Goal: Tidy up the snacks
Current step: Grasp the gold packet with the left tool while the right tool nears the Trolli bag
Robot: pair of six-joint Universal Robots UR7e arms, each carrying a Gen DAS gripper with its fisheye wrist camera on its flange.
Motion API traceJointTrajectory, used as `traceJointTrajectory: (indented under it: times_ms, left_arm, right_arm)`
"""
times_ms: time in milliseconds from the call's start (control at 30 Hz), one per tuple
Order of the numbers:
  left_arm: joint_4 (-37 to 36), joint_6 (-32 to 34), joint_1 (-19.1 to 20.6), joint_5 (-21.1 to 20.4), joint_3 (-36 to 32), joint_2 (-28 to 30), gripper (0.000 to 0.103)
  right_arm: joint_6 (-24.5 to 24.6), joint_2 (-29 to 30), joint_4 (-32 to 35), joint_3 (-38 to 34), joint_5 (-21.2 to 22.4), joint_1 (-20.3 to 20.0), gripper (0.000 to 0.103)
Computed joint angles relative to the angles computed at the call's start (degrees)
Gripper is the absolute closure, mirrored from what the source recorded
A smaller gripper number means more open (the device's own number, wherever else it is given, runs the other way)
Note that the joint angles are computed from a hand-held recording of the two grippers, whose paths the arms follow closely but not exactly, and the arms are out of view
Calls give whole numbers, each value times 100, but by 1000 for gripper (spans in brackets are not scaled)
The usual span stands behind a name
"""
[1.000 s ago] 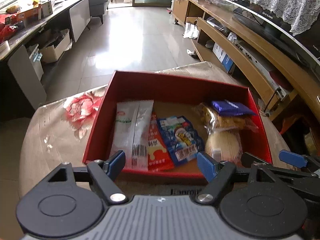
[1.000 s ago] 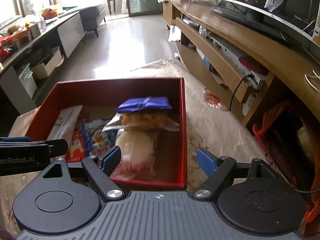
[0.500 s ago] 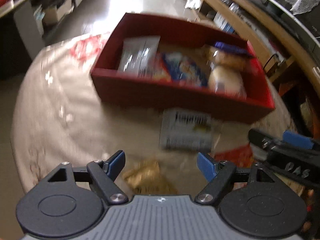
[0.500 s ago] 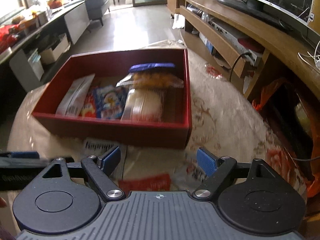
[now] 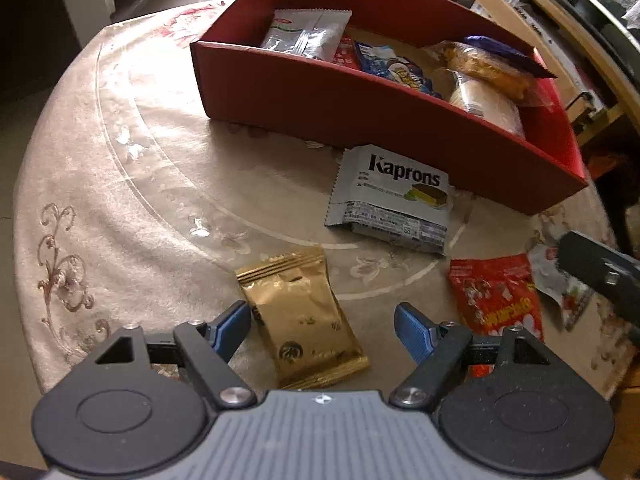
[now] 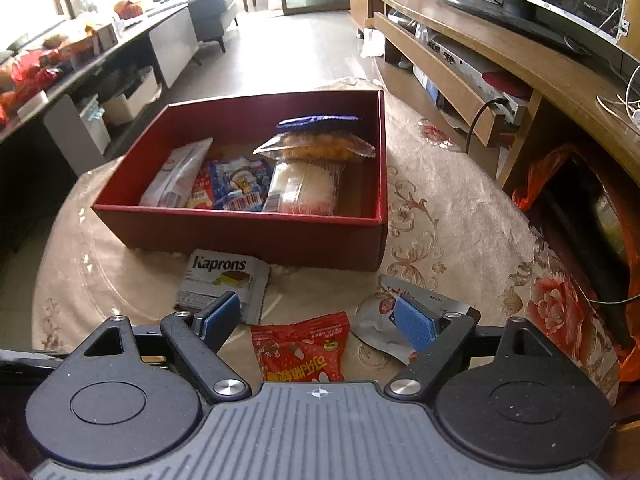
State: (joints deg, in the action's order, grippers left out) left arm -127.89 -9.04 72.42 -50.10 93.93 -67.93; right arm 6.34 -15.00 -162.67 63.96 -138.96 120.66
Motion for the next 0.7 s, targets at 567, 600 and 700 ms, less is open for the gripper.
traceJointTrajectory:
  times_ms: [567, 600, 700]
  left_arm:
    - [-399, 867, -36, 243, 342, -249, 61]
    - [-393, 867, -29, 226, 348, -273, 62]
    - [-376, 908, -10, 164, 337, -314, 63]
  right_arm:
    - [129, -190, 197, 211, 3, -60, 14]
    - [124, -175, 269, 185, 4, -59, 14]
    - [154, -125, 525, 96, 17, -60, 14]
